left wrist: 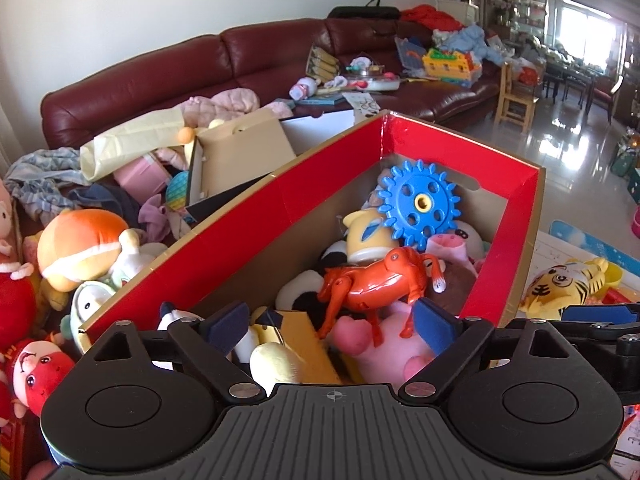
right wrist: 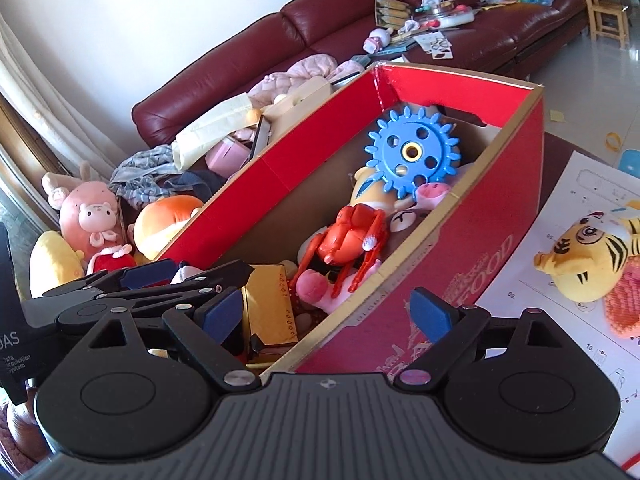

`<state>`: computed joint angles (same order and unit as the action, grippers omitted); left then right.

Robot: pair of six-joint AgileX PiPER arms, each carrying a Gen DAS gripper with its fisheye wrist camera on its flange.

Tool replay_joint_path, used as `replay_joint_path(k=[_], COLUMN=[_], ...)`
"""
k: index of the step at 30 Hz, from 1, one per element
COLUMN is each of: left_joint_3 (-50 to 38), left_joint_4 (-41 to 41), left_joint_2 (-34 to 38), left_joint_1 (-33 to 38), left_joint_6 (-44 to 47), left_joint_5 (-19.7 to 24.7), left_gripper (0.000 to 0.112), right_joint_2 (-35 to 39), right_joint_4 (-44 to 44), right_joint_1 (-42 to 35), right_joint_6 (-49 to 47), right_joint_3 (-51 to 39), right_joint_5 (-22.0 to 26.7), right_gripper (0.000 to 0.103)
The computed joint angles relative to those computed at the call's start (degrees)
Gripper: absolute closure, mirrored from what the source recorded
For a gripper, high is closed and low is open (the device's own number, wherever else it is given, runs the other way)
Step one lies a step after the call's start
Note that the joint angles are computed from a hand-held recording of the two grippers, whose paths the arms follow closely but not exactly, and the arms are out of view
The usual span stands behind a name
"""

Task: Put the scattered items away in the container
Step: 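Move both tools back to the table toward the red headband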

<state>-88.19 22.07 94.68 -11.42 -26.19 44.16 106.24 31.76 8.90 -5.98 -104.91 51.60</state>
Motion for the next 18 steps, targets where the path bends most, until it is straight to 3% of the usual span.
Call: replay_joint_path(k=[11,18], left_joint_3=[0.17,-0.67], left_joint_4=[6.74,6.27], left_joint_2=[-1.18,-0.82], left_joint_1=[-4.13,-9.78], left_joint_6=[-4.19,-0.74], left_joint_5=[0.52,-1.28], left_gripper=[0.011,0.011], right_joint_2=[-4.63,-13.9], right_joint_4=[4.76,4.52], right_joint_1=[-3.41,-11.73], right_joint_6=[-3.92,-8.75], right_joint_3=[6.69,18.54], right_joint_5=[-1.83,-5.22], right_gripper=[0.006,0.005])
